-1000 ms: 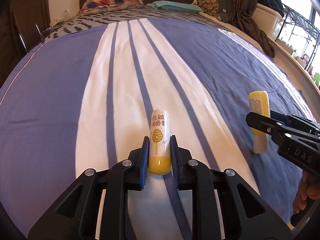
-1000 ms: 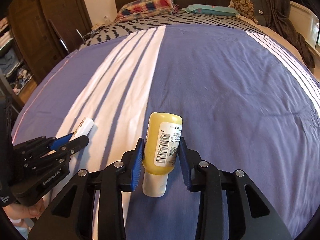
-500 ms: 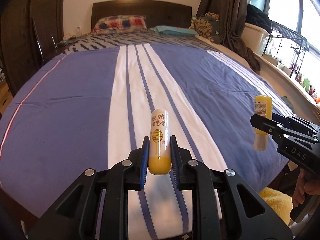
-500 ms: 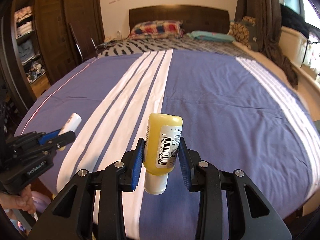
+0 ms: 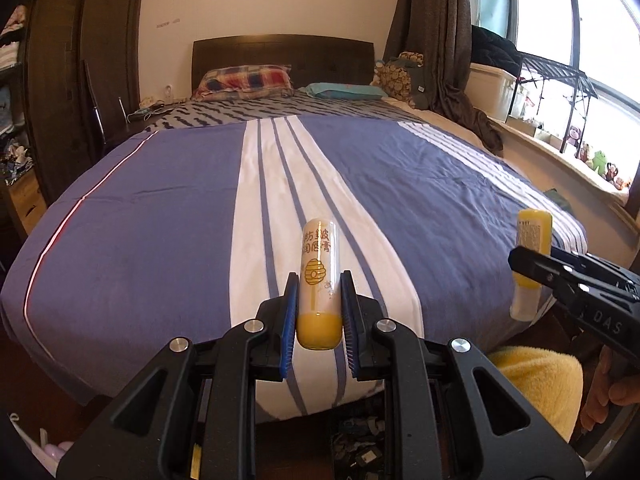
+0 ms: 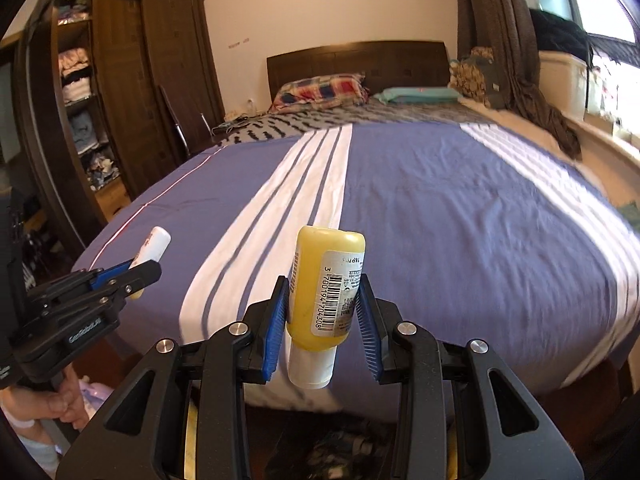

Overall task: Collect trash
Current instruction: 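Lower the yellow bottle and tube into the bin and open both tools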

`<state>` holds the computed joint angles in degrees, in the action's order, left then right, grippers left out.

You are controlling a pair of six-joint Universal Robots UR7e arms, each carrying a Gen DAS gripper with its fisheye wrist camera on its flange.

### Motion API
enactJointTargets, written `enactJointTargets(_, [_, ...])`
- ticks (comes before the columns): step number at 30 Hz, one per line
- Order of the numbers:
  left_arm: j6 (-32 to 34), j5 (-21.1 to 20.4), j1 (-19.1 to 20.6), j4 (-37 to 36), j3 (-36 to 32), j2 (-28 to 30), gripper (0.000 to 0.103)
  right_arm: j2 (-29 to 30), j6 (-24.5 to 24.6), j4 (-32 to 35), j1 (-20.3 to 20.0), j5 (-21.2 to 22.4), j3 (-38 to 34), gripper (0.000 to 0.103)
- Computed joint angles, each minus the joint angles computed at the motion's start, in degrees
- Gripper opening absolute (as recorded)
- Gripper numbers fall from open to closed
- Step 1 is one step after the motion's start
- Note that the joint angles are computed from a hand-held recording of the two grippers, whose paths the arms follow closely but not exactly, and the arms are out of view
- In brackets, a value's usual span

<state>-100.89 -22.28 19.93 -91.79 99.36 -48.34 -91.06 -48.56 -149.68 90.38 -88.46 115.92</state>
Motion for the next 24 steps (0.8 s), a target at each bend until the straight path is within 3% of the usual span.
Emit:
enactJointTargets(6, [1.78,-5.63,-0.72,-8.36,3.35,3.19,0.019,-2.00,-3.90,4.85,-4.23,-3.21,3.59,0.035])
enactJointTargets(11, [10.98,-12.88,1.25,-24.52,7.07,6.95,0.019,-0.69,-5.06,7.04,-6.81,-7.32,4.56,0.035])
enactJointTargets(19, [24.05,-24.09,8.20,-42.81,8.70,13.01,0.019,5.26,-4.23,4.34,-9.23,-16.22,5.35,0.035])
enactJointTargets(24, [28.67,-28.44,12.01,-46.18,7.25,15.80,0.019,9.37,-2.66,3.36,-10.39,-20.56,5.48,0.033])
